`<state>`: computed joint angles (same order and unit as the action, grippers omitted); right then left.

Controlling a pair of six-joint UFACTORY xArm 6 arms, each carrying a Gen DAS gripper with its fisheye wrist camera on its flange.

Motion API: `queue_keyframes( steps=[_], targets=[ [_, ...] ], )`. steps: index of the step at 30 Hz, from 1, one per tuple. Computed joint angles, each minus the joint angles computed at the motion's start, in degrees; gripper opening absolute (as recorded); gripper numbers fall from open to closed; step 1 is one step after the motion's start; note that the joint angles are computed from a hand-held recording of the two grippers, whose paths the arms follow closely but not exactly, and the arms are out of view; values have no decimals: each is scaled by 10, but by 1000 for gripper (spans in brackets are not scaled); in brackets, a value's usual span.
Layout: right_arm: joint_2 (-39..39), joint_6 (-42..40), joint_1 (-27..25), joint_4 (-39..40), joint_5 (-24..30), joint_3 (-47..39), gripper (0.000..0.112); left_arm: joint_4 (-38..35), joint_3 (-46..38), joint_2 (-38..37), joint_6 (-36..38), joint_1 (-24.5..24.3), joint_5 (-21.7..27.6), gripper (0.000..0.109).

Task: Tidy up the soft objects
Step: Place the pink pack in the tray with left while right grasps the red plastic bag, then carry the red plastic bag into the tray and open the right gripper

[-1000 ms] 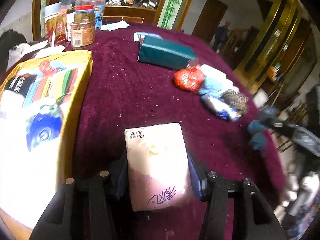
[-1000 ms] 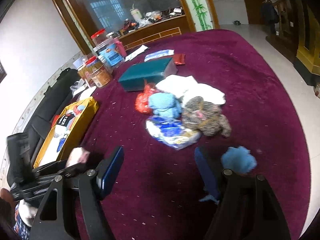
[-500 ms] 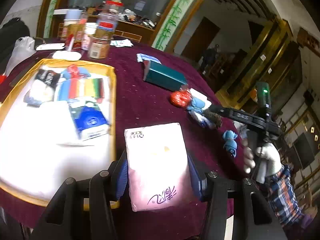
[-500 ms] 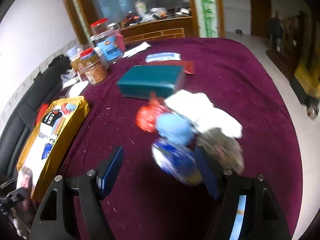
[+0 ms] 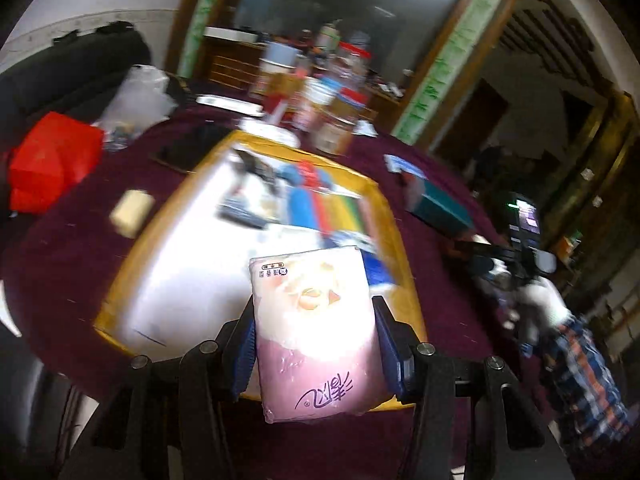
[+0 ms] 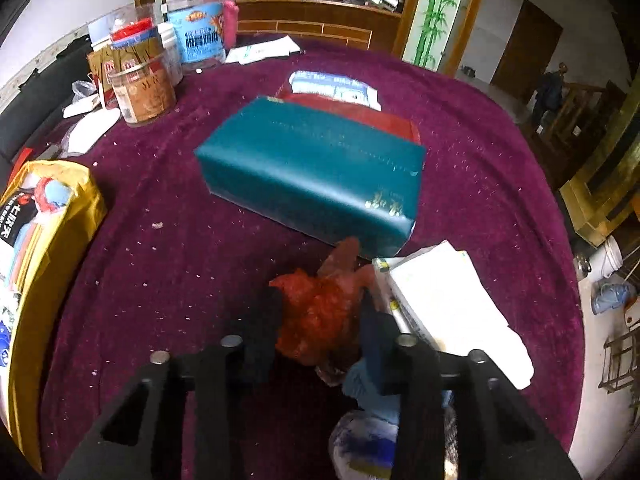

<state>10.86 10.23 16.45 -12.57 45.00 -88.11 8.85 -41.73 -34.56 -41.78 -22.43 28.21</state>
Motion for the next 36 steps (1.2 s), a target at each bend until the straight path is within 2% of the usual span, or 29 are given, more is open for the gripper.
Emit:
queue_keyframes(
  steps=[3, 7, 11, 13, 15, 18, 22, 25, 32, 36],
  targets=[
    [-36, -9, 0, 34, -15, 25, 29, 3, -11, 19, 11, 25, 12, 56],
    [-97, -35, 14, 81, -42, 64, 29, 23, -57, 82, 19, 49, 36, 57],
    [-131, -95, 49, 165, -40, 72, 29, 31, -108, 145, 22, 69, 65, 66],
    [-146, -132, 76, 209, -32, 77, 30, -9, -105, 144, 33, 81, 55, 66],
    [-151, -174, 110, 257, -14, 77, 30, -50, -75, 112, 44, 87, 22, 70],
    [-148, -217, 159, 303, 14, 77, 30, -47, -32, 56, 19, 88, -6, 72],
    [-105, -245, 222, 336, 67, 47, 30, -55, 20, -20, 1, 96, -26, 75],
    [-51, -213, 264, 294, 78, 5, 30, -28, 49, -70, -25, 102, -24, 75],
    [103, -123, 281, 241, 111, -172, 30, -30, 80, -116, -14, 116, -17, 76],
    [151, -107, 279, 238, 136, -238, 36, -46, 88, -123, -9, 121, -21, 78]
  ],
)
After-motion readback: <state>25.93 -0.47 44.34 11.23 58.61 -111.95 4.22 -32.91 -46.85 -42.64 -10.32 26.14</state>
